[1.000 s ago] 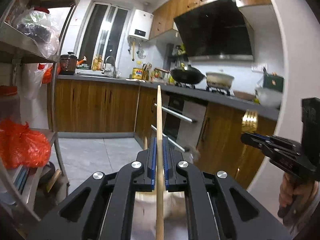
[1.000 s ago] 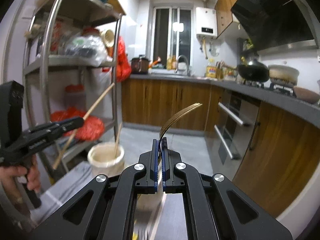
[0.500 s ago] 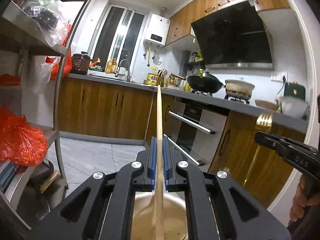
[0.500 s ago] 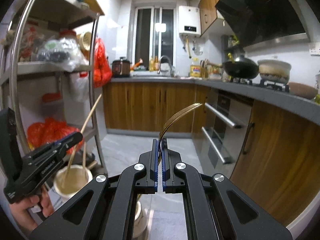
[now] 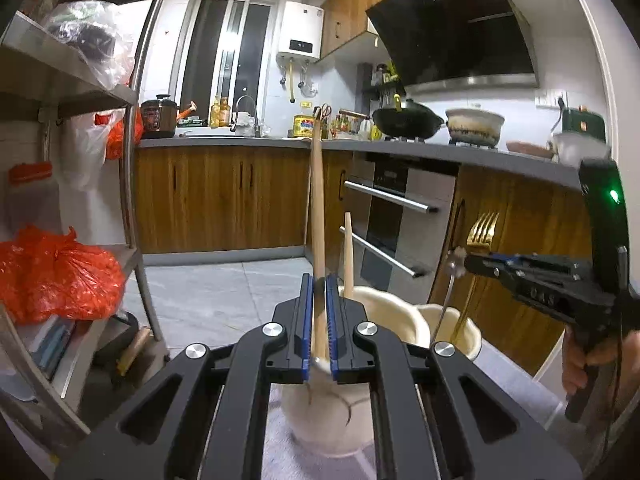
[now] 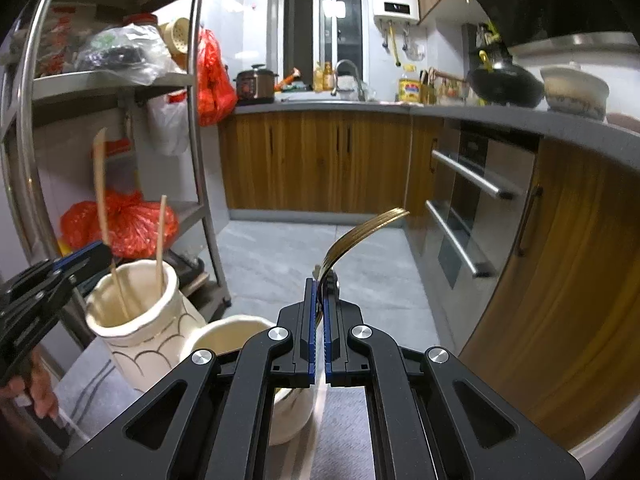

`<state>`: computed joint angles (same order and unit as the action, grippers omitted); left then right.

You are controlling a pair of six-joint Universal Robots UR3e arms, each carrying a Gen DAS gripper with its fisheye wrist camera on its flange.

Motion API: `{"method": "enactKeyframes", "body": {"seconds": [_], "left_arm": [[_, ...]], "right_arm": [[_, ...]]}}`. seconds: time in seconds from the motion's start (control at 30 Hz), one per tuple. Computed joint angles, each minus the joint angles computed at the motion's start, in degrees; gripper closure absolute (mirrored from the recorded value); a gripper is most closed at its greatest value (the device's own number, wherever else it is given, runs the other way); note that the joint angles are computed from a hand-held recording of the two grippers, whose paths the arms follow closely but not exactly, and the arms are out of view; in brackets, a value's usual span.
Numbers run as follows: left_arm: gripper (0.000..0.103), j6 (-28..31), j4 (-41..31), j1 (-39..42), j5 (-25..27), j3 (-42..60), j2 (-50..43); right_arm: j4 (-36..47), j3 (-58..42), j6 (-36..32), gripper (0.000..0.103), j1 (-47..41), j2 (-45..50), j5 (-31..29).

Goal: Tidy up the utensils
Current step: 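Drop the chopstick into the large cup with left tool while right drops fork in small cup, then open both tools and move them back over the utensils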

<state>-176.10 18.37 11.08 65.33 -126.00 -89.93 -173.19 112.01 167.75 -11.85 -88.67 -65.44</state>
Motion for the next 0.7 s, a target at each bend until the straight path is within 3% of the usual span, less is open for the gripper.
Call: {"method": "enactKeyframes", "body": {"seconds": [0.03, 0.1, 0.2, 0.27, 0.3, 0.47, 0.53, 0.7], "left_arm": [[0.094, 0.6, -0.2, 0.2, 0.0, -0.6, 0.6], [0.079, 0.9, -0.3, 0.1, 0.5, -1.0, 1.0], [0.075, 0.7, -1.7, -0.1, 1.4, -1.0, 1.9], [0.072, 0.7, -2.7, 0.2, 1.1, -1.2, 2.9], [0.065, 0.7, -3.1, 0.2, 1.2, -1.5, 3.5], [0.048, 1.2, -5.2, 1.0, 1.5, -4.1, 8.4], [0.039, 1.4, -6.2, 1.4, 1.5, -5.4, 10.8], [0.011, 2.8, -9.7, 2.5, 2.1, -9.2, 18.6]], "right_arm": [[-0.1, 0.1, 0.2, 0.099, 0.1, 0.0, -0.2], [0.2, 0.0, 0.2, 0.099, 0.2, 0.0, -0.6], [2.0, -0.5, -0.3, 0.095, 0.3, -0.6, -0.6], [2.6, 0.0, -0.4, 0.079, -0.5, -1.8, 0.4], [2.6, 0.4, -0.4, 0.063, -1.2, -2.4, 1.4], [4.6, 4.5, -0.1, 0.032, -6.5, -8.5, 7.1], [5.9, 6.7, -0.3, 0.010, -9.3, -11.5, 10.3], [13.2, 13.5, -4.0, 0.005, -19.5, -22.7, 21.2]]}}
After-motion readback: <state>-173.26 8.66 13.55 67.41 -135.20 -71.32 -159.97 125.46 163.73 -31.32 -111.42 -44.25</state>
